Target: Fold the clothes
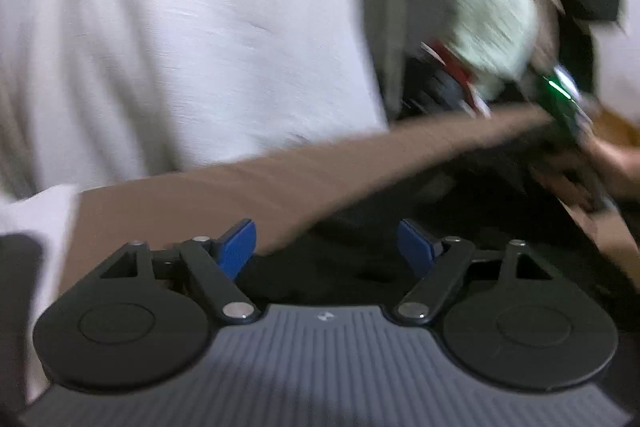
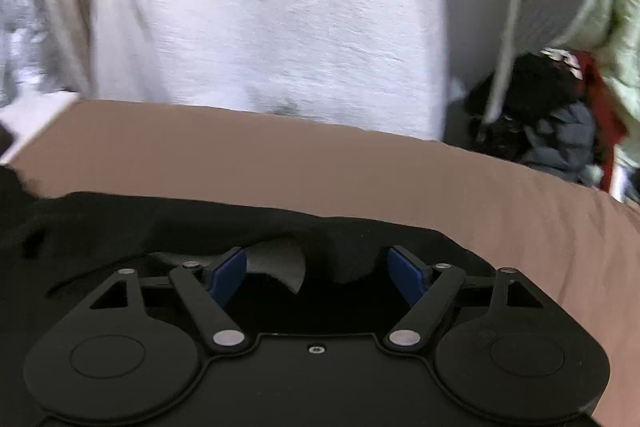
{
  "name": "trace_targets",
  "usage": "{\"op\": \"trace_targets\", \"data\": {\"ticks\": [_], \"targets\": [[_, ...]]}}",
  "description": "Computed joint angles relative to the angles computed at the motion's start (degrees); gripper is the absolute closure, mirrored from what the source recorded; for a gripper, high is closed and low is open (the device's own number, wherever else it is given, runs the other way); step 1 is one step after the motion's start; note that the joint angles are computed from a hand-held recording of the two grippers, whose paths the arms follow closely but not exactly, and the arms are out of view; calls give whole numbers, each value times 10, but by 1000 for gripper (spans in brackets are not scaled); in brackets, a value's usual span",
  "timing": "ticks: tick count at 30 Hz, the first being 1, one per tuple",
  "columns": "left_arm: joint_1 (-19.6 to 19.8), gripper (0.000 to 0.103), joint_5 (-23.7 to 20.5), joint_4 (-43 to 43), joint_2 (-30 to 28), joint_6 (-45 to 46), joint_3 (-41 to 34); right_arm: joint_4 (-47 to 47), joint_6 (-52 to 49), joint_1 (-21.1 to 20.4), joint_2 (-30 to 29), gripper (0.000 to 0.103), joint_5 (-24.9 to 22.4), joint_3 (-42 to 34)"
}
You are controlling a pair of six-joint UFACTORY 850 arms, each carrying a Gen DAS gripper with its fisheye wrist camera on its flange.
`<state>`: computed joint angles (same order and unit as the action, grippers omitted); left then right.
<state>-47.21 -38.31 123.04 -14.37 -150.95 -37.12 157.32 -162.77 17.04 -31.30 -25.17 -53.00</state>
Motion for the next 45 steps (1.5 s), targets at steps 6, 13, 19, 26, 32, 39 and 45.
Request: {"op": "trace_targets", "data": {"ticks": [6, 13, 19, 26, 32, 39, 45], "targets": [[22, 100, -23, -219, -186, 321, -190, 198, -137, 18, -21, 94, -27, -6], [150, 30, 7, -255, -182, 199, -249, 114, 17, 2, -29, 66, -52, -33], [162, 19, -8, -259, -126, 130, -152, -93, 331, -59, 15, 42, -81, 20], [15, 18, -48, -296, -5, 131, 15, -43, 130, -132, 199, 41, -114, 254], [-145, 18, -87, -391, 2, 82, 12, -152, 137, -238, 342, 41, -76, 368], [-208, 18, -50, -403, -25, -4, -31, -352, 326, -342, 364, 41, -65, 391], [-225, 18, -37, -368, -62, -83, -62, -15, -28, -224, 373, 41, 42, 414]]}}
